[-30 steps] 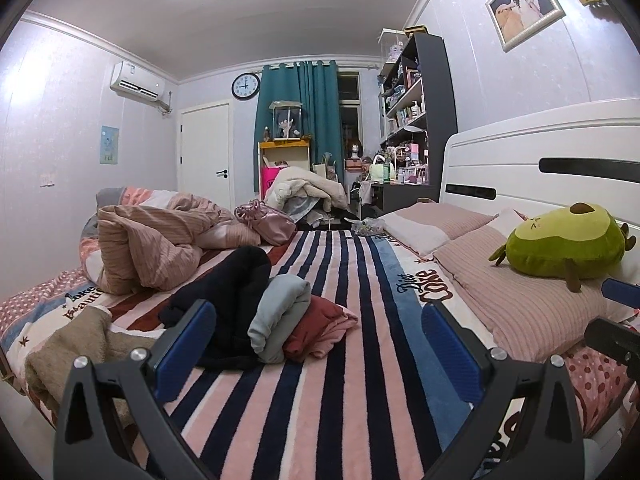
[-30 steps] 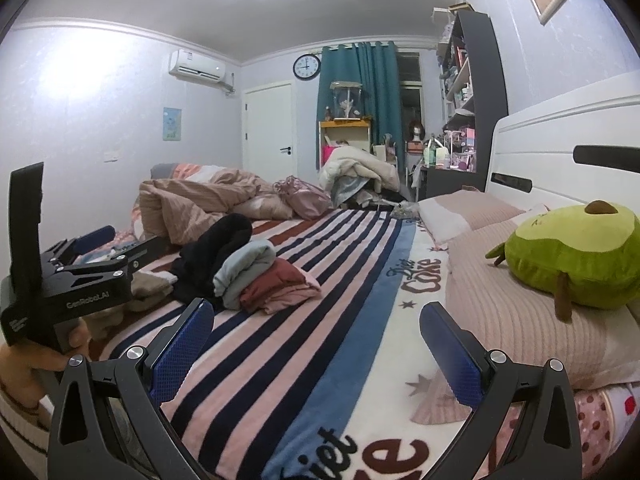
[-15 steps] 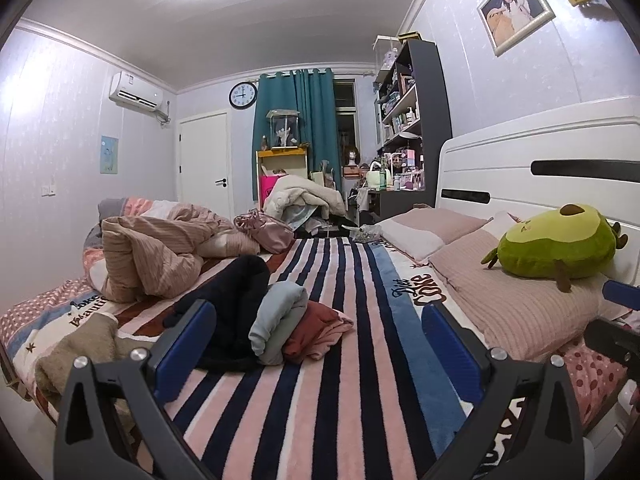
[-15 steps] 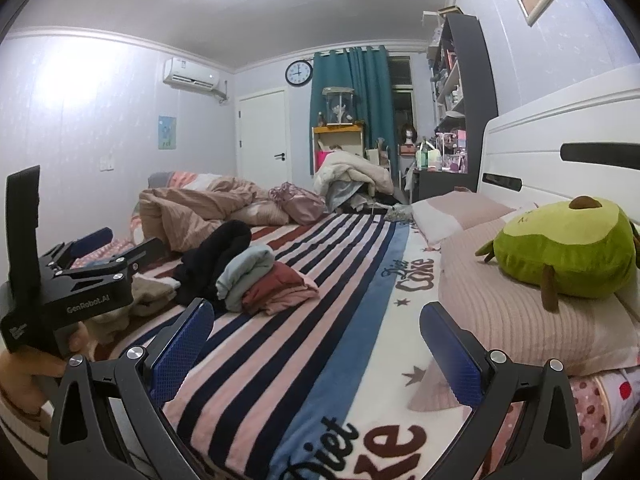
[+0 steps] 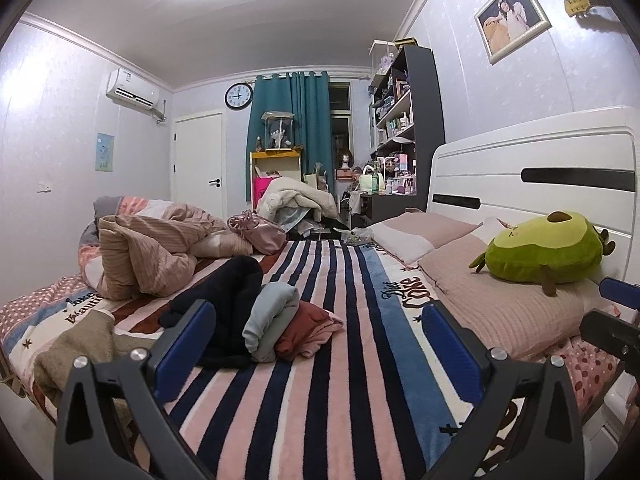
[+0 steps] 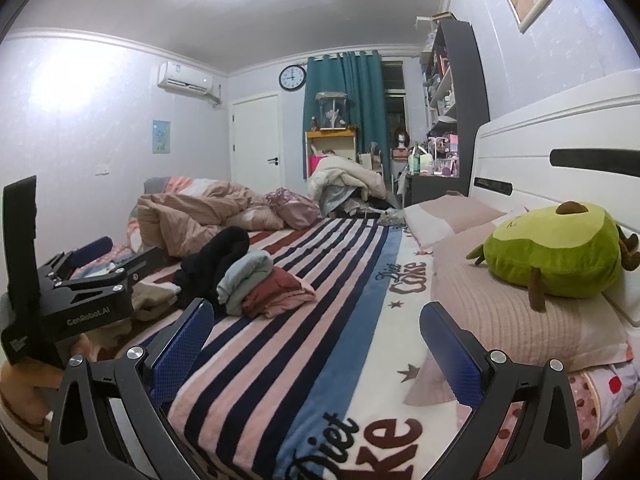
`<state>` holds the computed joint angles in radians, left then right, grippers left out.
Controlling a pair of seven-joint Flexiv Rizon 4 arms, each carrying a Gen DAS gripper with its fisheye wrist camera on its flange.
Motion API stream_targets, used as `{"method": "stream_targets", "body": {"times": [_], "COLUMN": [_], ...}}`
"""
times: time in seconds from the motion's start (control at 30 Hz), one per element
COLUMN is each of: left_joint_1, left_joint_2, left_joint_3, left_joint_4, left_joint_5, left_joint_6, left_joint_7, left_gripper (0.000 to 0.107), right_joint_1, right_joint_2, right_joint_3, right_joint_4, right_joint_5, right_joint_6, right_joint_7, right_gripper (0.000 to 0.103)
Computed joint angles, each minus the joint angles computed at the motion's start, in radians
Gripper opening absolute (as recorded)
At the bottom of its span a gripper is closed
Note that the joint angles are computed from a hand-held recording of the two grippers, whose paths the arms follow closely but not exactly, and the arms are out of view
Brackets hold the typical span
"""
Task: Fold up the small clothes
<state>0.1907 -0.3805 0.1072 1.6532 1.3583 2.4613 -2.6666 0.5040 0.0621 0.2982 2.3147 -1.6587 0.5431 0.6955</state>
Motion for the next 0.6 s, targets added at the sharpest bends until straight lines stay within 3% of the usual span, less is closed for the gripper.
{"method": "stream_targets", "body": {"times": [0.5, 0.6], "left_joint_1": [0.009, 0.002], "left_joint_2": [0.009, 0.011], "left_joint_3": [-0.001, -0.001], "left_joint_4": [0.013, -0.005], "left_joint_5": [-0.009, 0.026], "left_joint_6": [0.007, 0.003], "left_joint_7": [0.004, -0.036], "left_gripper": [0.102, 0.102], "right_joint_1": [0.025, 0.024], "right_joint_2": [-0.021, -0.021], "right_joint_3": [0.007, 0.004], "right_joint_4": [-0.023, -0.020], "right_joint_5": [0.028, 0.028], "right_joint_6": [-0.028, -0.017], "right_joint_7": [-0.024, -0.017], "right_gripper": [0.103, 0.103]}}
